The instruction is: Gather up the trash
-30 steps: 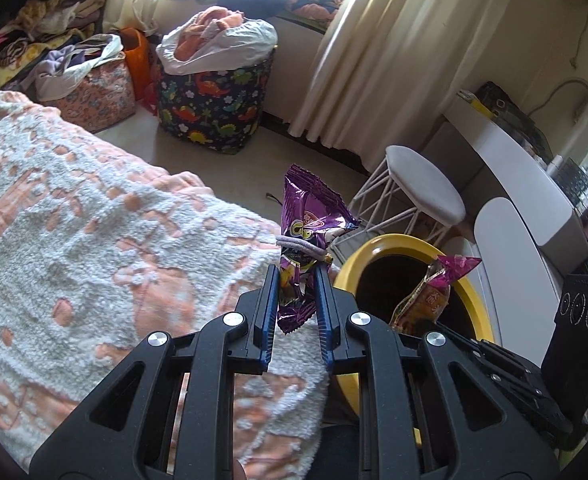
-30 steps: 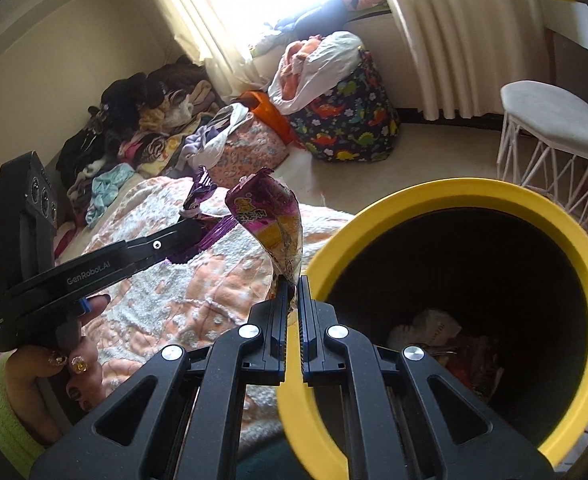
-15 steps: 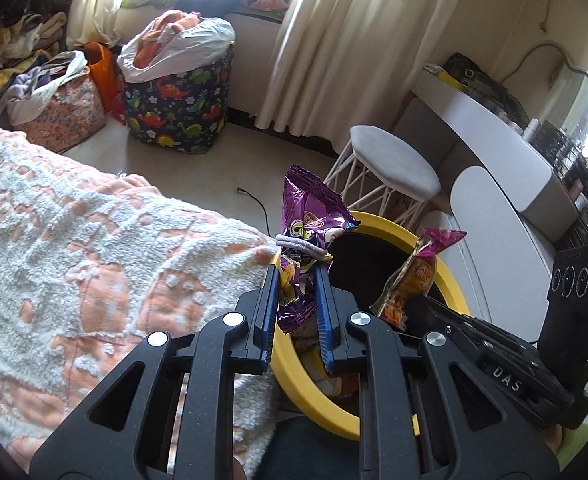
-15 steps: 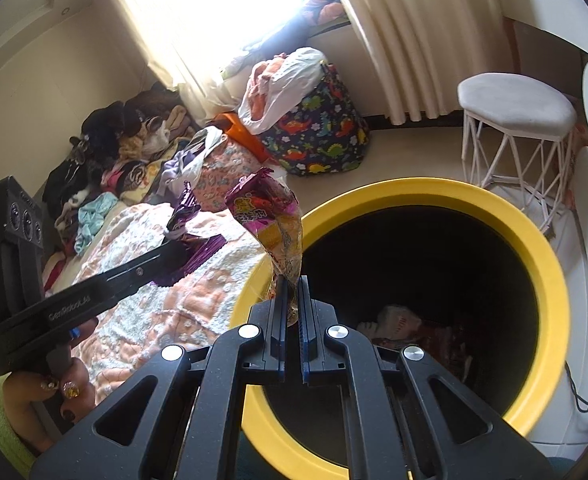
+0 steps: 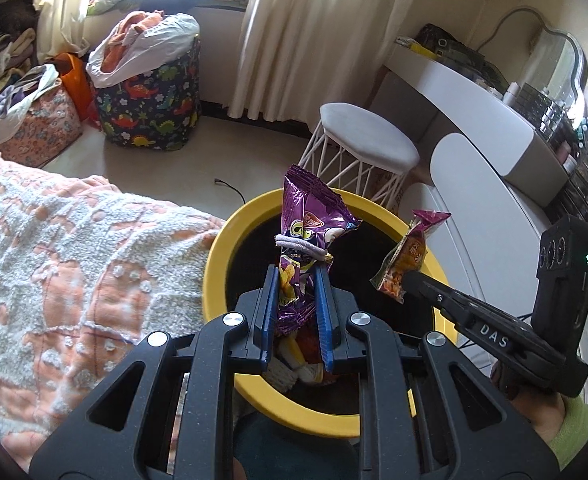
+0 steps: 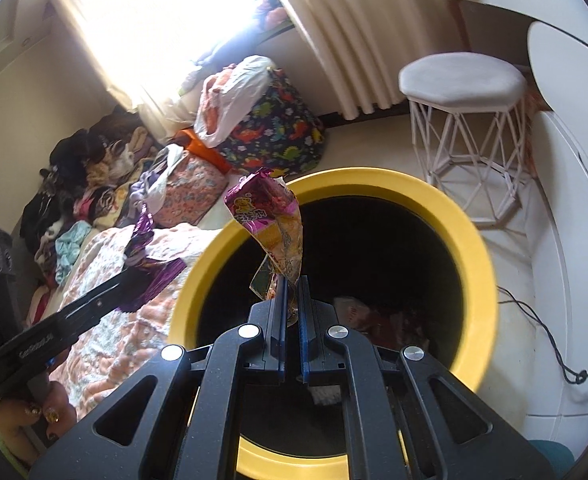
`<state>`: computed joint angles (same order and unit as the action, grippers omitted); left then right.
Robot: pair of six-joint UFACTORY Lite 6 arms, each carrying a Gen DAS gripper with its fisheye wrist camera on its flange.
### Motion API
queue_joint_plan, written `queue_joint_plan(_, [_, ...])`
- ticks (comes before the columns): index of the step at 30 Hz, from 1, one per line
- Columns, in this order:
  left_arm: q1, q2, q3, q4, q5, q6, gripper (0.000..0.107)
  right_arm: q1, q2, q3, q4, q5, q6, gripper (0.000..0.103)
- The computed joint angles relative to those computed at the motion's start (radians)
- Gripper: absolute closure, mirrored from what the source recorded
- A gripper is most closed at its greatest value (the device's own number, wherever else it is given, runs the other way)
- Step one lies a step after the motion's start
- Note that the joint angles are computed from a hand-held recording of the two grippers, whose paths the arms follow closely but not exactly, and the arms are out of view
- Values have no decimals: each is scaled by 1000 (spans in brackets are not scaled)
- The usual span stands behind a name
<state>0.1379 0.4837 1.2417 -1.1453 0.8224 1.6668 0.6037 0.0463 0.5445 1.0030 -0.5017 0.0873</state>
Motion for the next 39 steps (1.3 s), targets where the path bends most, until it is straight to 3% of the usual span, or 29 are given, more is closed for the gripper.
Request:
queue_joint_plan(8, [-56,-35,-71,-5,-38,36,95,-10,-26,-68,19,4,60,95])
queue_joint_plan(10, [-66,-41,-91,-10,-46,52,95,-6,-39,-87,38,7,69,82])
queue_joint_plan(11, [-71,-43,-97,-12,-49,55,95,-5,-53,-100,44,4,79,70])
queue_joint_plan(15, [-85,-54,-124,-23,-58,73,95,15,-99,-130,124,-9,29,65])
queue_joint_plan(22, [-69,-83,-161,-54,-62,103,62,110,-169,-137,379,-73,-197,53])
queue_joint_plan(27, [-31,-117,-192,-86,-56,146,44,198,-182,-123,521,-157,-324,34])
queue_joint_plan(29, [-15,-133,-210,-103,-53,168,31,234,-178,-104,571,-195,-367,29])
queue_joint_plan(35, [49,-188,-255,-155,-46,231,17,339,-173,-72,665,-318,-442,17])
queue_joint_plan(39, [108,-218,-273,-193,-19,271,15,402,-166,-50,686,-397,-457,11])
